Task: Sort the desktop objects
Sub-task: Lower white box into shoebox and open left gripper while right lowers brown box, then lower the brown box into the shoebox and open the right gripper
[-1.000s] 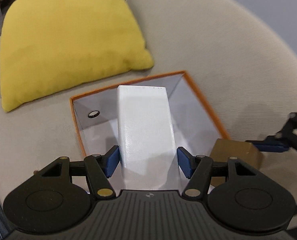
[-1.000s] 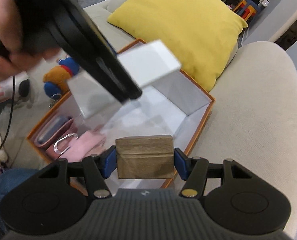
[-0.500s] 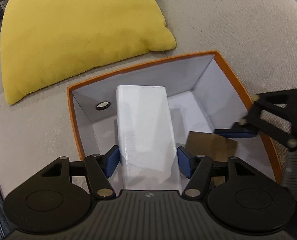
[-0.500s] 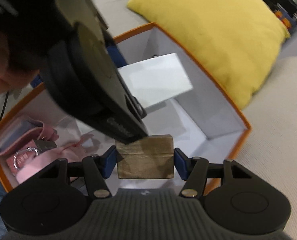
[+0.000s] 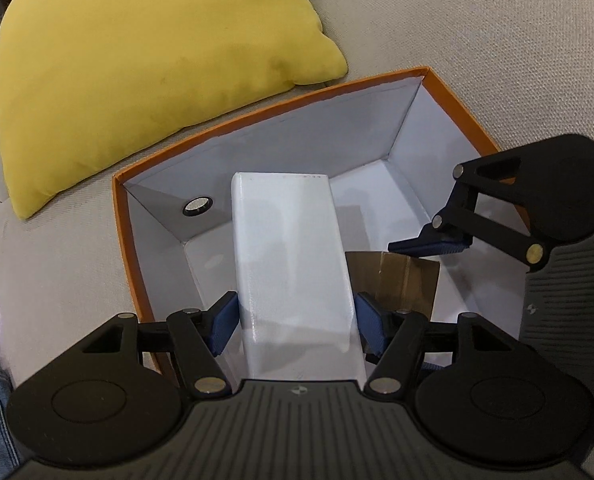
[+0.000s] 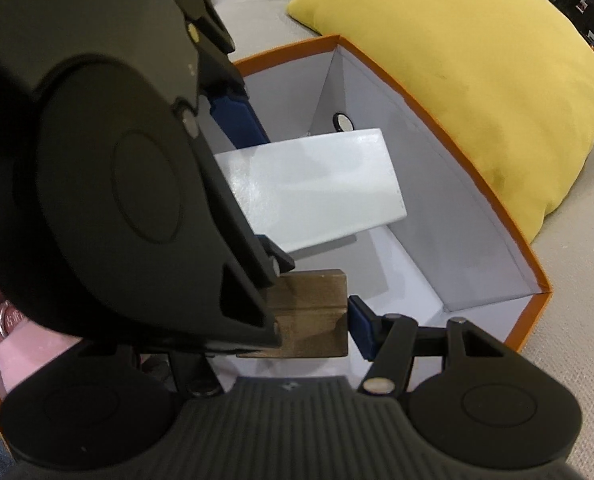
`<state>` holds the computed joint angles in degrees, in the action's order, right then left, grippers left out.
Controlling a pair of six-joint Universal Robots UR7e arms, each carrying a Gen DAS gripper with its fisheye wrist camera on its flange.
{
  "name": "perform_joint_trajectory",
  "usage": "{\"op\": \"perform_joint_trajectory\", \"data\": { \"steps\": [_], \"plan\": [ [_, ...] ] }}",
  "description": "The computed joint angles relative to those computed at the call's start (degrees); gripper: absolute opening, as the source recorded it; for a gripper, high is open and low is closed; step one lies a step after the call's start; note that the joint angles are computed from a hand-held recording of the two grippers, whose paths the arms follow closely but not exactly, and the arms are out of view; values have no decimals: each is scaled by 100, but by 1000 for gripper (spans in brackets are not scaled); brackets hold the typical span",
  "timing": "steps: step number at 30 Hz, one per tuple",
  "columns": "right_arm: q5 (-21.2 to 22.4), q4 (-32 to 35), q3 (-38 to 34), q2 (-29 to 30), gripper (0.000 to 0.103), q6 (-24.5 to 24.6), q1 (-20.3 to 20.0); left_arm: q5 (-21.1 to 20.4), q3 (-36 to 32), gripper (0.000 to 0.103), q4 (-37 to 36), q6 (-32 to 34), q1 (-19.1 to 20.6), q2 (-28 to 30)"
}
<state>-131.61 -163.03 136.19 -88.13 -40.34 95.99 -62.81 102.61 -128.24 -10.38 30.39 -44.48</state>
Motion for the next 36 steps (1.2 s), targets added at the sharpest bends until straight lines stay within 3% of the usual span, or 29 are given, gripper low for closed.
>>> {"op": "perform_joint_trajectory", "data": {
  "steps": [13,22,25,27,33,36],
  "plan": [
    [-82,-7,1,87,61,-1,-59,-124,85,73,-129,148,25,-131],
    [-143,225,-182,216,61,-211,-57,-524,273,67,-521,616,279,-888],
    [-78,244,-269,280,61,-286,-71,-580,256,57,-326,626,369,-992],
    [-132,162,-331,397,61,-468,-34,-695,241,42,-194,602,461,-1032],
    [-78,16,-521,662,61,-998,48,-1034,312,29,-223,744,670,-1087],
    [-77,-172,-555,786,61,-1247,79,-1149,315,27,-220,805,722,-1116]
  ]
}}
